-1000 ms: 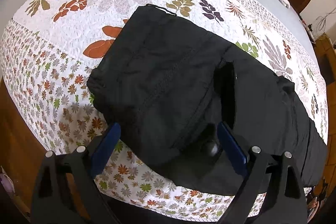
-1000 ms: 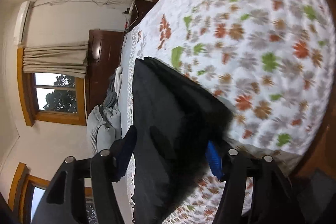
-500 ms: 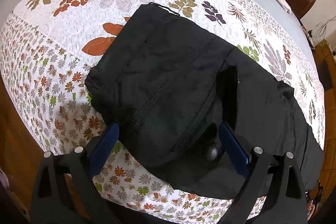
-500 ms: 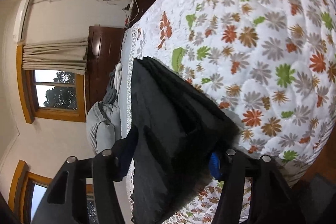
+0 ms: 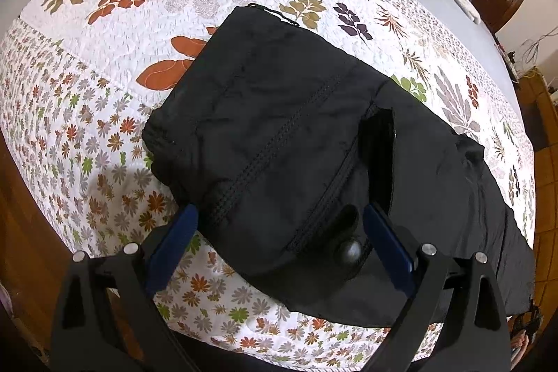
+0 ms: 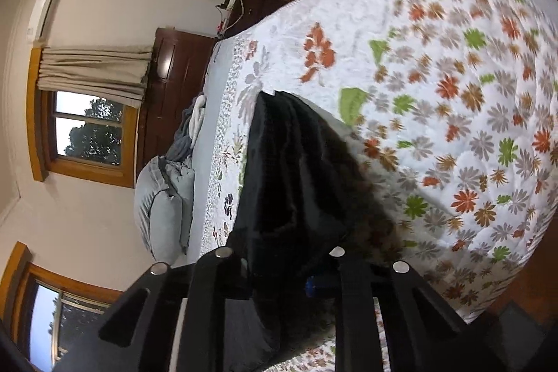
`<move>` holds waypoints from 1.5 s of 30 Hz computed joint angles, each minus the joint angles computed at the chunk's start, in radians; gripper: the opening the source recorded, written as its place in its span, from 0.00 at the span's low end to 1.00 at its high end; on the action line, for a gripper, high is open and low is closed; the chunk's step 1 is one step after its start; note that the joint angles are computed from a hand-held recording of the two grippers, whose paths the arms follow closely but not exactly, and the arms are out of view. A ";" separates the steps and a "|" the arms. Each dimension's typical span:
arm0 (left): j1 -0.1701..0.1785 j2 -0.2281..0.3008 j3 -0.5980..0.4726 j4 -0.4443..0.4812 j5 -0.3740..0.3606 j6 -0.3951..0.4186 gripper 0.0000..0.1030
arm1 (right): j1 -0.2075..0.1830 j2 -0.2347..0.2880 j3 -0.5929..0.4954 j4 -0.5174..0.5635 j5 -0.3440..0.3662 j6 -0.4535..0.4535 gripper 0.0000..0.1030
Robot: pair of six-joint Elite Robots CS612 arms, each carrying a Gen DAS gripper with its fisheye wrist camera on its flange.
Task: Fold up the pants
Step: 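Lift the pant leg ends upward with the right tool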
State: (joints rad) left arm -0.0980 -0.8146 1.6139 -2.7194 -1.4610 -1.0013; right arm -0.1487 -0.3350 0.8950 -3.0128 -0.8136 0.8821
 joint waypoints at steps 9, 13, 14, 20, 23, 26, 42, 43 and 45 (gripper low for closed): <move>-0.010 -0.006 0.018 -0.027 0.023 0.033 0.93 | 0.023 -0.051 -0.020 0.089 -0.044 -0.127 0.17; -0.016 -0.007 0.032 -0.065 0.045 0.033 0.93 | 0.035 -0.070 -0.024 0.118 -0.073 -0.170 0.17; -0.019 -0.008 0.037 -0.075 0.055 0.032 0.93 | 0.039 -0.073 -0.029 0.129 -0.082 -0.180 0.17; -0.027 -0.018 0.084 -0.192 0.090 -0.023 0.93 | 0.051 -0.120 0.014 0.148 -0.116 -0.266 0.17; -0.022 -0.018 0.105 -0.267 0.085 -0.071 0.93 | 0.060 -0.140 0.026 0.161 -0.143 -0.310 0.17; -0.022 -0.019 0.114 -0.281 0.088 -0.105 0.93 | 0.073 -0.159 0.034 0.171 -0.169 -0.344 0.17; -0.032 -0.017 0.115 -0.276 0.093 -0.087 0.93 | 0.147 -0.221 0.040 0.214 -0.264 -0.497 0.17; -0.032 -0.018 0.117 -0.280 0.094 -0.088 0.93 | 0.152 -0.226 0.042 0.215 -0.271 -0.507 0.17; -0.033 -0.019 0.121 -0.285 0.094 -0.088 0.93 | 0.158 -0.232 0.047 0.217 -0.278 -0.519 0.17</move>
